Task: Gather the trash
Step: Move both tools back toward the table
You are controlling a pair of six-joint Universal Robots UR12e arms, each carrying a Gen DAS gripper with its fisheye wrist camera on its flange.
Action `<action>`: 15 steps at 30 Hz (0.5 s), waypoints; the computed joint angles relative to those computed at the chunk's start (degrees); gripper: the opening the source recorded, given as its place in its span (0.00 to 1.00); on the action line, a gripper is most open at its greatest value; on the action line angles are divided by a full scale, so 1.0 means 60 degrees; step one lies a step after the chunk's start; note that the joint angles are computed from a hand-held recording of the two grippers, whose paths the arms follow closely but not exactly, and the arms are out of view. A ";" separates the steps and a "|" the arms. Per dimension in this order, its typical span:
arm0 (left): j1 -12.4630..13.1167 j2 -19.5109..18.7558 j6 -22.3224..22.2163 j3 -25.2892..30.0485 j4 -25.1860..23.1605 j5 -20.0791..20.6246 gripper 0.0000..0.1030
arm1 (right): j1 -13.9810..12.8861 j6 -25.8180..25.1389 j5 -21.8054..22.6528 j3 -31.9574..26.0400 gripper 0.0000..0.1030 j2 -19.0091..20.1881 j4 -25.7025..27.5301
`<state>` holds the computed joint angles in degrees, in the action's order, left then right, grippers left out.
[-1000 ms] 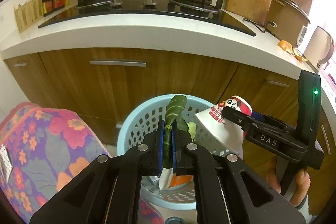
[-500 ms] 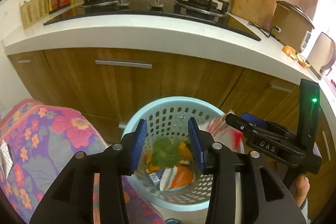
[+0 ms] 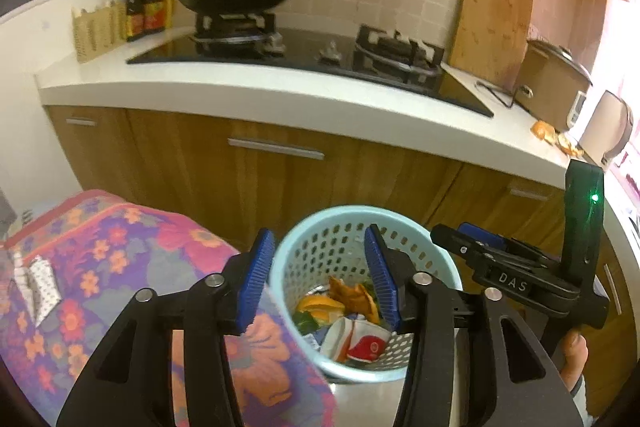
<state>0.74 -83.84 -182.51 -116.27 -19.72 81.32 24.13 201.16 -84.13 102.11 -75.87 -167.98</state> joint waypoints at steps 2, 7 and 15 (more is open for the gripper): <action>0.0196 0.0279 -0.0053 -0.0207 0.0250 0.0045 0.49 | 0.0179 -0.0236 0.0055 -0.0127 0.56 0.0035 -0.0083; 0.0888 0.0984 -0.0212 -0.0684 0.0508 -0.0125 0.55 | 0.0779 -0.0944 0.0091 -0.0656 0.56 0.0253 -0.0006; 0.2622 0.2225 -0.0790 -0.1558 0.0985 -0.0252 0.74 | 0.1828 -0.2152 0.0099 -0.1904 0.55 0.0952 0.0208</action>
